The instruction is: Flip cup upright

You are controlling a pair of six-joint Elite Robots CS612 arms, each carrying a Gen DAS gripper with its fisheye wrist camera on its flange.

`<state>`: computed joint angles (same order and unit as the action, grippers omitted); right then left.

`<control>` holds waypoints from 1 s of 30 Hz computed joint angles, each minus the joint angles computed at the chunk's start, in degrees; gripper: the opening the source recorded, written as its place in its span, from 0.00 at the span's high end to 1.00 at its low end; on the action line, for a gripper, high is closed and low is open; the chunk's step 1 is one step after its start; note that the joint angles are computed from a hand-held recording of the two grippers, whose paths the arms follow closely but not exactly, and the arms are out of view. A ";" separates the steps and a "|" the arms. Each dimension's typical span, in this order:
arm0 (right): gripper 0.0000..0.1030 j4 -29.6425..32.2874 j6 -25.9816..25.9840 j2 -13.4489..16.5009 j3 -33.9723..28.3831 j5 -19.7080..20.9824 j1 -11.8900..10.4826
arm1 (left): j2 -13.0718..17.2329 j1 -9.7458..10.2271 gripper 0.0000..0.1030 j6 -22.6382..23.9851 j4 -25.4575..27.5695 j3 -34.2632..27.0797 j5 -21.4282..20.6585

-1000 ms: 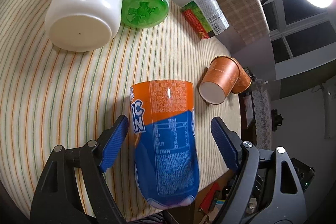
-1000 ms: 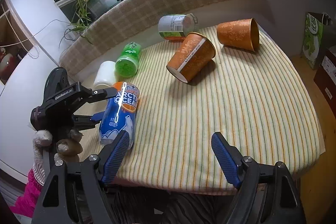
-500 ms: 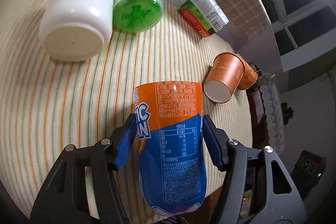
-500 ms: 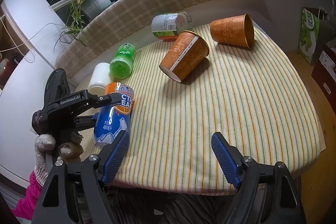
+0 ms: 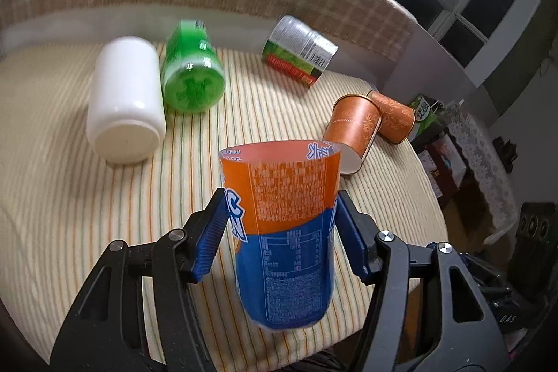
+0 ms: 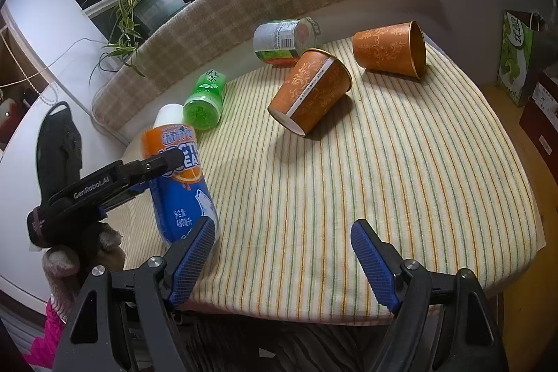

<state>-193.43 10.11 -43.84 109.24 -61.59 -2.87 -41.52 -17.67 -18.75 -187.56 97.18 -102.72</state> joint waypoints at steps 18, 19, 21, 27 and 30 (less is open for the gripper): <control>0.20 -0.05 0.64 0.14 -0.05 -0.16 0.04 | -1.19 -2.77 0.40 6.46 -4.35 2.27 7.87; 0.20 -0.05 0.70 0.13 -0.05 -0.17 0.05 | -1.18 -2.85 0.40 6.70 -4.42 2.33 8.03; 0.20 -0.10 0.74 0.13 -0.03 -0.21 0.08 | -1.16 -3.06 0.40 7.25 -4.50 2.41 8.34; 0.20 -0.07 0.75 0.11 -0.02 -0.23 0.09 | -1.09 -3.37 0.40 8.00 -4.87 2.54 8.85; 0.20 -0.04 0.61 0.09 -0.02 -0.28 0.10 | -1.09 -3.39 0.40 7.98 -4.92 2.56 8.88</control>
